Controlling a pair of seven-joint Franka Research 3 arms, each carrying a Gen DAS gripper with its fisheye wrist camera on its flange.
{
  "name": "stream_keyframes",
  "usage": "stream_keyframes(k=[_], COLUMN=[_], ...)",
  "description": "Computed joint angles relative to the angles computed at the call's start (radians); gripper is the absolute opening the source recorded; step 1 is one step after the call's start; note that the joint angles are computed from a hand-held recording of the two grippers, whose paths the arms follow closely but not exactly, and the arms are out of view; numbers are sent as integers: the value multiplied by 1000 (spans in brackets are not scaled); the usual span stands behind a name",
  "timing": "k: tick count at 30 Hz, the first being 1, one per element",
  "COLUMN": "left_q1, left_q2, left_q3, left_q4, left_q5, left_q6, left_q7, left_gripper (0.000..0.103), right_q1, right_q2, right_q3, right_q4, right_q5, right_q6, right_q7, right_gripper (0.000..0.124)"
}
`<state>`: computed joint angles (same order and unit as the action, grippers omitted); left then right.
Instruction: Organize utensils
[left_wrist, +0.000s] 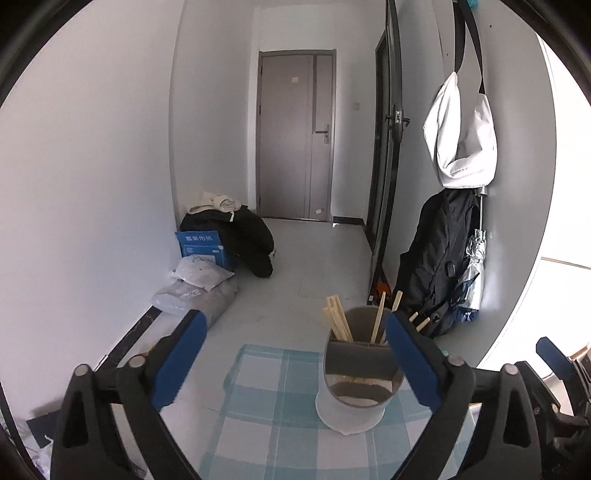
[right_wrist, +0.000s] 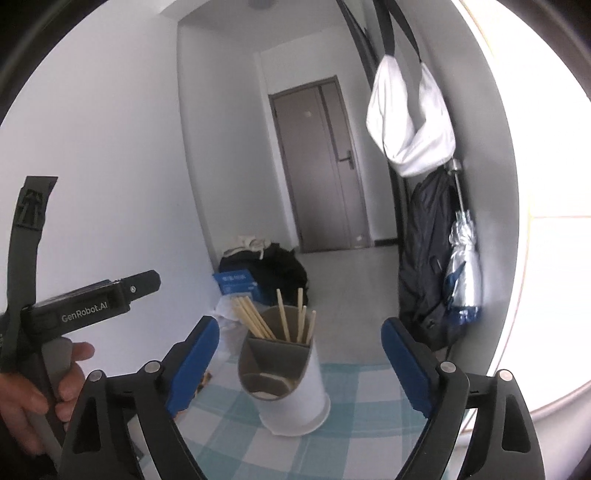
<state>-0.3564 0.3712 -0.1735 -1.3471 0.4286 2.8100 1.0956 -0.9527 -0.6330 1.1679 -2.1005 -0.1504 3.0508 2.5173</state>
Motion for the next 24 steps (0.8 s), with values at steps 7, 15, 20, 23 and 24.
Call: stream_keyframes(k=[7,15,20,23,24], left_q1=[29,25,23,26,25], left_q2=[-60,-96,-93,-91,-90], left_q3=[-26,-5,2,2,6], left_q4=[-91,-165,-179,-187,-189], left_q5=[-56,-13,25,31,36], left_q6=[4,68,94,112,120], left_q7=[35,-17,-31,-41,-52], left_gripper=[98,98,98,98,98], right_q1=[5,38,41,49,49], right_q2=[-58,-77,-91,-85,-84], right_q3=[-8,-30,-31,-31,-31], right_q4=[-28,-63,-78,-83,-84], right_q5=[8,21,25,29,29], right_q6=[5,13,13,9,9], right_q7=[2,10,18,23,26], right_gripper=[95,99,100,100,100])
